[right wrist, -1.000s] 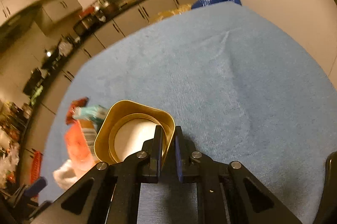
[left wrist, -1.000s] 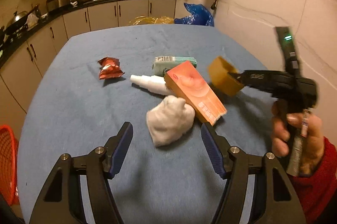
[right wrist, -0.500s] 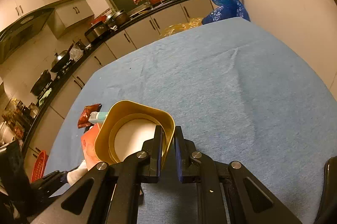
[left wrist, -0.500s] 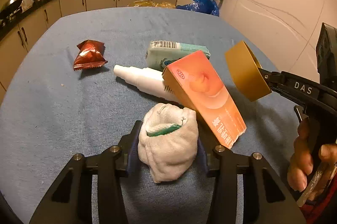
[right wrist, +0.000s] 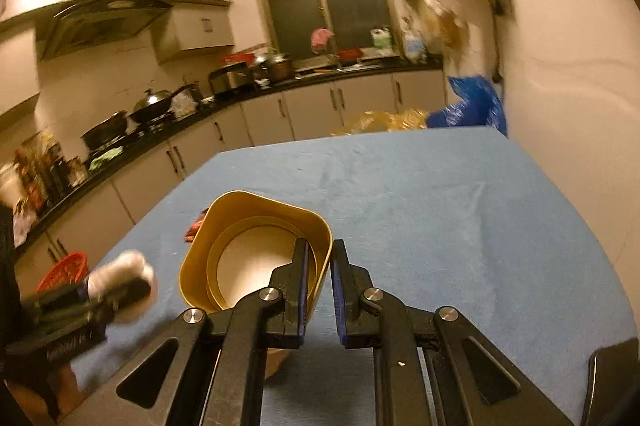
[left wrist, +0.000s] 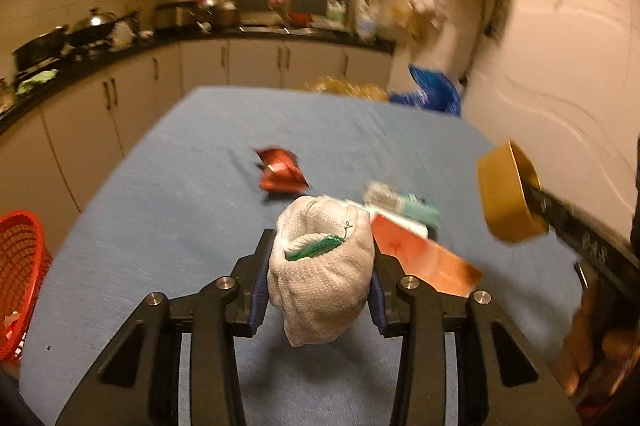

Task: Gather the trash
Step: 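Carry the glove in the left tool while the right tool carries the container to the basket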

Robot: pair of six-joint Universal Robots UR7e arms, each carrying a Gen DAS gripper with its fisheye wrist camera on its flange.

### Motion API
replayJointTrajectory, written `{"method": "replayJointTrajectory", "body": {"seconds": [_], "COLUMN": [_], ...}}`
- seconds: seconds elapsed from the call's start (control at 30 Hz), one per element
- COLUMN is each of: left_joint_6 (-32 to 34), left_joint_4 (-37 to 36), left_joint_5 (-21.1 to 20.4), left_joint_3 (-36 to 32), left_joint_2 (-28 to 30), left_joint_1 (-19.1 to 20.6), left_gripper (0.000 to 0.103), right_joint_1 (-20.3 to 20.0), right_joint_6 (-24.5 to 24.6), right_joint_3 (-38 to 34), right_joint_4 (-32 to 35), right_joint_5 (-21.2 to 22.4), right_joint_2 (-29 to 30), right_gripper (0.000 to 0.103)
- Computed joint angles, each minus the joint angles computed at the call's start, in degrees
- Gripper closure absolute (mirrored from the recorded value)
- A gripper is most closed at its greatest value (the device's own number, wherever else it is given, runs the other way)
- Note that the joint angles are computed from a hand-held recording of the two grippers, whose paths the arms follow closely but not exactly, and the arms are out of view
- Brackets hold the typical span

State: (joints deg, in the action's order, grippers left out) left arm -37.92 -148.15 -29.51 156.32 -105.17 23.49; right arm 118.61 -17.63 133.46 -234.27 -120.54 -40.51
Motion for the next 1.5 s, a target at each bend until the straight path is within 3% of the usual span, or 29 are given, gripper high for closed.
{"method": "replayJointTrajectory", "body": {"seconds": [0.23, 0.4, 0.93, 1.5], "left_joint_6": [1.3, 1.2, 5.0, 4.8], "left_joint_4": [-4.7, -5.1, -9.0, -10.1], "left_joint_5": [3.5, 1.2, -0.4, 1.1], "left_joint_3": [0.5, -0.3, 0.0, -0.2], "left_joint_2": [1.2, 1.1, 2.8, 5.0], "left_joint_1": [0.8, 3.1, 3.0, 3.4], "left_gripper": [0.064, 0.063, 0.063, 0.063], "right_joint_1": [1.5, 2.2, 3.2, 5.0], "right_joint_6": [-2.7, -4.4, -7.9, -8.6], "right_joint_3": [-0.3, -1.3, -3.6, -5.0], "right_joint_4": [-0.2, -1.1, -2.8, -4.1], "right_joint_5": [0.4, -2.1, -6.8, -10.3], "right_joint_2": [1.7, 3.0, 5.0, 6.7], "right_gripper": [0.091, 0.091, 0.091, 0.091]}}
